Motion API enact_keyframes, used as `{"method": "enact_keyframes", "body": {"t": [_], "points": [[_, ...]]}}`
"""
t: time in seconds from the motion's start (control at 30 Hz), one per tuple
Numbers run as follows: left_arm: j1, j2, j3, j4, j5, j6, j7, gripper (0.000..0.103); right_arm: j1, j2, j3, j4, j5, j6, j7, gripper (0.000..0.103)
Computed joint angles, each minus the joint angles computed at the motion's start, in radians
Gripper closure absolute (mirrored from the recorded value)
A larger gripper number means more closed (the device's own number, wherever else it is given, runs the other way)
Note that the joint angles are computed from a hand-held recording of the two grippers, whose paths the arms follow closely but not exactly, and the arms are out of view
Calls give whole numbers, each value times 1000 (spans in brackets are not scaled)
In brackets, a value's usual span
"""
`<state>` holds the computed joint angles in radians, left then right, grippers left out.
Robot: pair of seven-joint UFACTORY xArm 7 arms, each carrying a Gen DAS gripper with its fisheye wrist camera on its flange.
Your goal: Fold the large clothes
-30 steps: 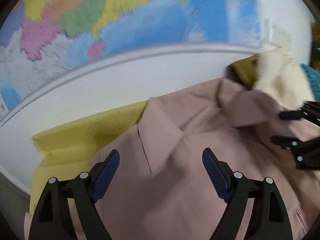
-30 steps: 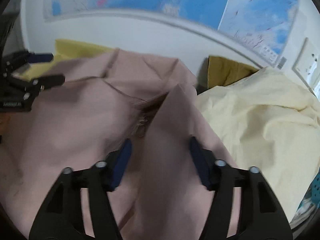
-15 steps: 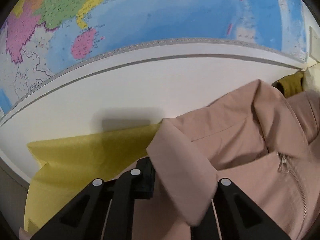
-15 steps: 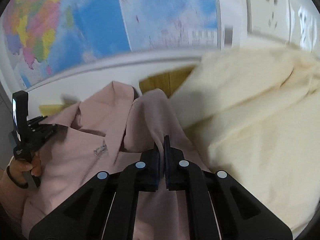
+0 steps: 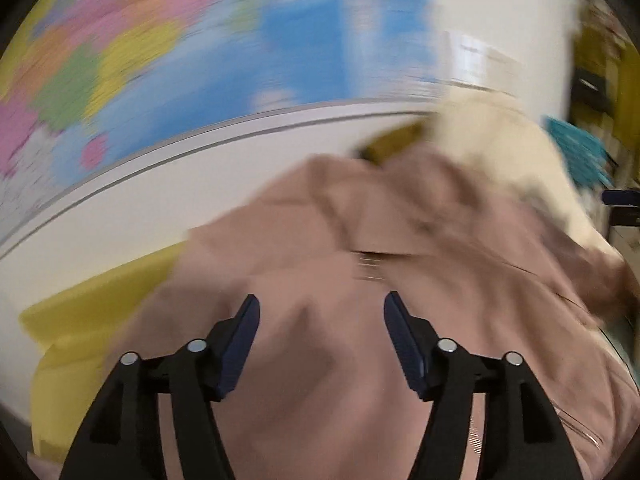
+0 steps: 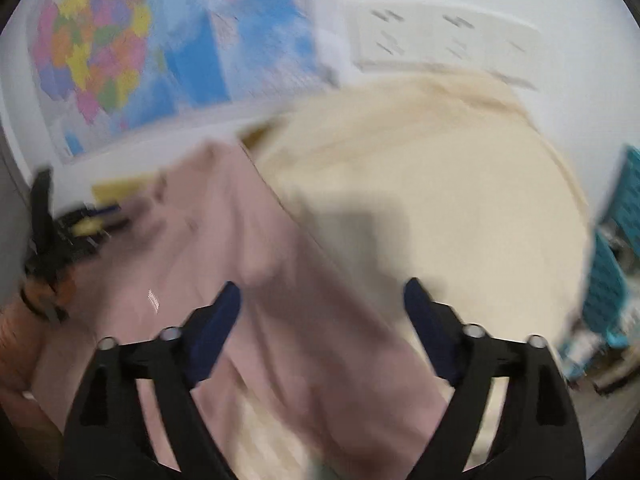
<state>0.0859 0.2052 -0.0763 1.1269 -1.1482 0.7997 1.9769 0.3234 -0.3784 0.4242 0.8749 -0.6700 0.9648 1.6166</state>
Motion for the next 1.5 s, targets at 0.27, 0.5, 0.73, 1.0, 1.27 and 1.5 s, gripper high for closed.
{"method": "enact_keyframes", "body": {"t": [0.27,0.5,0.73,1.0,1.27,1.5], "points": [[-61,-187,27,-212,14,94,119,37,108,-154,45,-245,251,-28,143,22],[-101,-202,57,-234,47,92,76,37,77,-294,51,-287,231,-150,140,100],[-138,-137,21,-159,62,73,-80,37,-68,-446,161,-54,134,-115,-2,100],[-216,-61,-52,-118,144,-25,-262,46,-189,-154,220,130,140,-393,-151,100],[-49,-35,41,23,71,200,-204,42,-197,395,225,451,-20,-583,-239,97],[158,100,88,225,112,322,-229,39,-66,856,185,817,95,-471,-443,77]]}}
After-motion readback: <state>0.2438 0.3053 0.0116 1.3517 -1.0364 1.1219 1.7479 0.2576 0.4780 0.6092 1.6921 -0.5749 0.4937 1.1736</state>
